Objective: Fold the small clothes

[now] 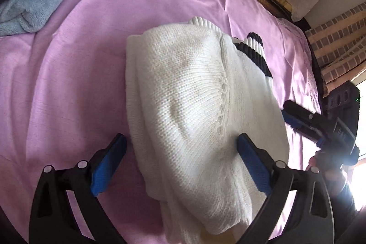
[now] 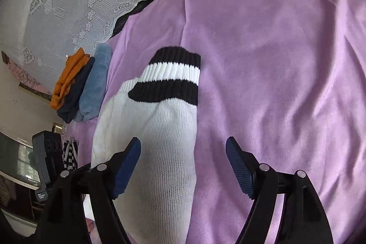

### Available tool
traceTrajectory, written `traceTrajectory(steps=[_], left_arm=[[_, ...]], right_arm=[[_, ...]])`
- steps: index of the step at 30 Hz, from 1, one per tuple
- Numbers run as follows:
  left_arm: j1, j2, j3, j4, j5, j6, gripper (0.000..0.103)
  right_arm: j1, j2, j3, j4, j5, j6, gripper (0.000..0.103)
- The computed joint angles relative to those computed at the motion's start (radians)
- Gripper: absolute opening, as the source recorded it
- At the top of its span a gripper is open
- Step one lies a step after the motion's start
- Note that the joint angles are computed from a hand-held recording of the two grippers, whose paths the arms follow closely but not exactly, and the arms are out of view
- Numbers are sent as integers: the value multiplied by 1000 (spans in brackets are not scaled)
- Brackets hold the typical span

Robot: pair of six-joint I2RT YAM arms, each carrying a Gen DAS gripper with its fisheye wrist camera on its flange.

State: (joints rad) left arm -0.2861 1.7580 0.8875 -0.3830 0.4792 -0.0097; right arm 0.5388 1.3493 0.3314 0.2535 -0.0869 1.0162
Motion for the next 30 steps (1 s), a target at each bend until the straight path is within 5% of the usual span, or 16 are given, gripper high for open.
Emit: traceTrajectory(steps=[2, 4, 7, 9, 17, 30], left_arm=[[-25, -10, -4, 22, 13, -14, 80], [-60, -32, -5, 33, -27, -12, 72], [-81, -52, 0, 34, -64, -1, 56], [-80, -82, 10, 21, -69, -2, 36], [-160, -11, 222, 59, -88, -58, 33], [-242, 589, 1044, -123, -191, -75, 34]], right_arm=[[42, 80, -11, 116, -9, 34, 76], [91, 118, 8, 156, 38, 40, 59], [124, 78, 39, 94, 93, -14, 42], [137, 9, 48, 28, 130, -43, 40], [-54, -140, 144, -123, 127, -259, 40], [-453, 318, 432, 58, -81, -471, 40]])
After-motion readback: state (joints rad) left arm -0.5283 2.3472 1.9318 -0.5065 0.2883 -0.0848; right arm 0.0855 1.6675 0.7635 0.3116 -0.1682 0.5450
